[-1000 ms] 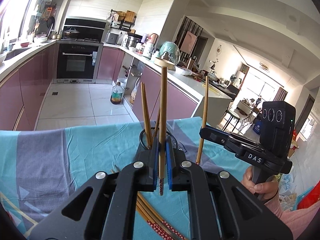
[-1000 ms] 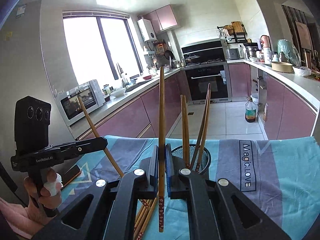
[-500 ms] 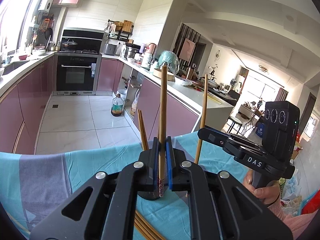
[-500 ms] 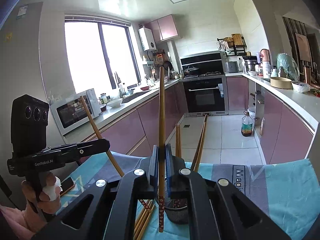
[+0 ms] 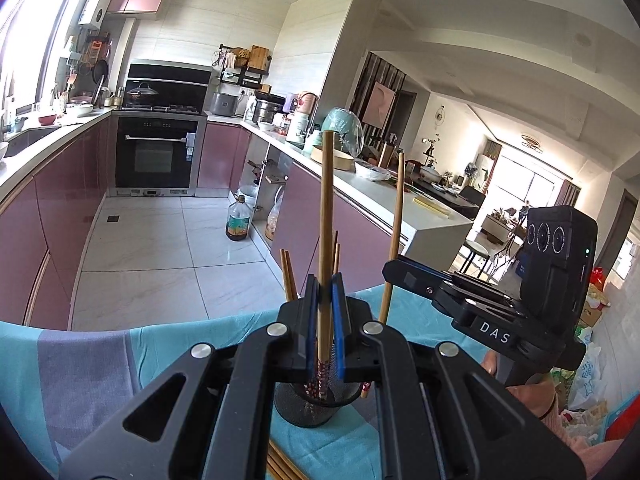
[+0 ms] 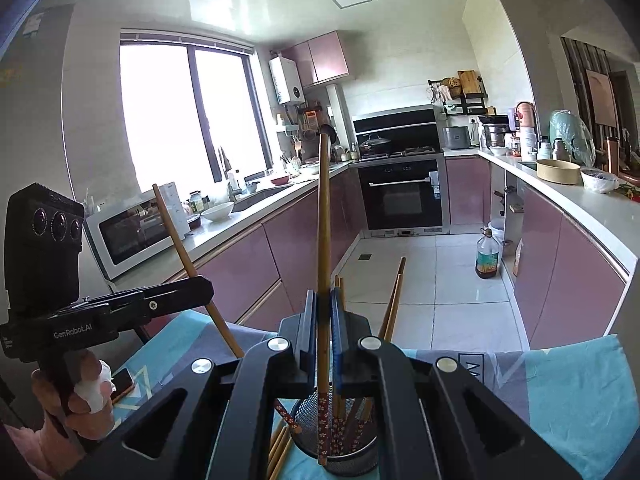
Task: Organize utensils
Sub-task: 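Lower the left tool's chopstick into the cup and open it while the right tool releases its own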
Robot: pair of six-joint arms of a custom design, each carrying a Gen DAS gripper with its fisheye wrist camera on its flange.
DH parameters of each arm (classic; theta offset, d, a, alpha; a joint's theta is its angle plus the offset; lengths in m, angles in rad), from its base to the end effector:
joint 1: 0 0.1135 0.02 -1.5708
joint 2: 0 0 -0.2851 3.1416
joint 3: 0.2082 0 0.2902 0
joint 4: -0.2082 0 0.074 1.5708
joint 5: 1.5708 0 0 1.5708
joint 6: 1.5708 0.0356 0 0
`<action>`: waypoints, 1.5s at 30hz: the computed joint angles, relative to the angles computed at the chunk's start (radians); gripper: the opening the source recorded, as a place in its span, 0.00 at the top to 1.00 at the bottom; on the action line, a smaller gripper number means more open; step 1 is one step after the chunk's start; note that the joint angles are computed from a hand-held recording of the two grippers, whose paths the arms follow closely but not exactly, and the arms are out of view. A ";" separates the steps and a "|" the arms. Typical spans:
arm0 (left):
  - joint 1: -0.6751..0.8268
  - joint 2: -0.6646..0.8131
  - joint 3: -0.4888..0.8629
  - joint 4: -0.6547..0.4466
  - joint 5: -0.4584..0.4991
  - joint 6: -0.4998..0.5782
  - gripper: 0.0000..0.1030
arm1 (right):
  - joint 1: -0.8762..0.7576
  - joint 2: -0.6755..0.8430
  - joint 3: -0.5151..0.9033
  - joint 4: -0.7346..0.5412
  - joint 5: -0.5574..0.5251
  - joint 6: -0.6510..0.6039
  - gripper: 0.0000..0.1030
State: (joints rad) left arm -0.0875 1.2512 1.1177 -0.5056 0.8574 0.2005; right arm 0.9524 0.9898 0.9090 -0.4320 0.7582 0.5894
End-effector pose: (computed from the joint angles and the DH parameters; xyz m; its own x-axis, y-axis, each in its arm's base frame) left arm 0.2944 -0.0529 0.3478 -0.4505 0.1704 -0.8764 0.7669 0.5765 -0.2821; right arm 0.1581 0.1800 0.3397 -0.3722 0.1731 -0.9119 -0.0449 0.9780 0.2039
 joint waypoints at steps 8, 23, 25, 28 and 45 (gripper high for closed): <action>-0.033 -0.001 -0.015 -0.015 -0.063 0.017 0.93 | -0.029 0.027 -0.003 0.008 -0.007 0.013 0.95; -0.090 0.079 0.017 -0.142 -0.162 0.173 0.93 | -0.087 0.084 -0.020 -0.051 -0.115 0.067 0.95; -0.103 0.095 0.025 -0.150 -0.179 0.182 0.93 | -0.089 0.103 -0.011 -0.067 -0.124 0.080 0.95; -0.118 0.128 0.047 -0.163 -0.193 0.191 0.93 | -0.107 0.121 -0.005 -0.081 -0.151 0.098 0.95; -0.131 0.221 0.081 -0.078 -0.239 0.121 0.84 | -0.111 0.109 -0.015 -0.104 -0.132 0.141 0.85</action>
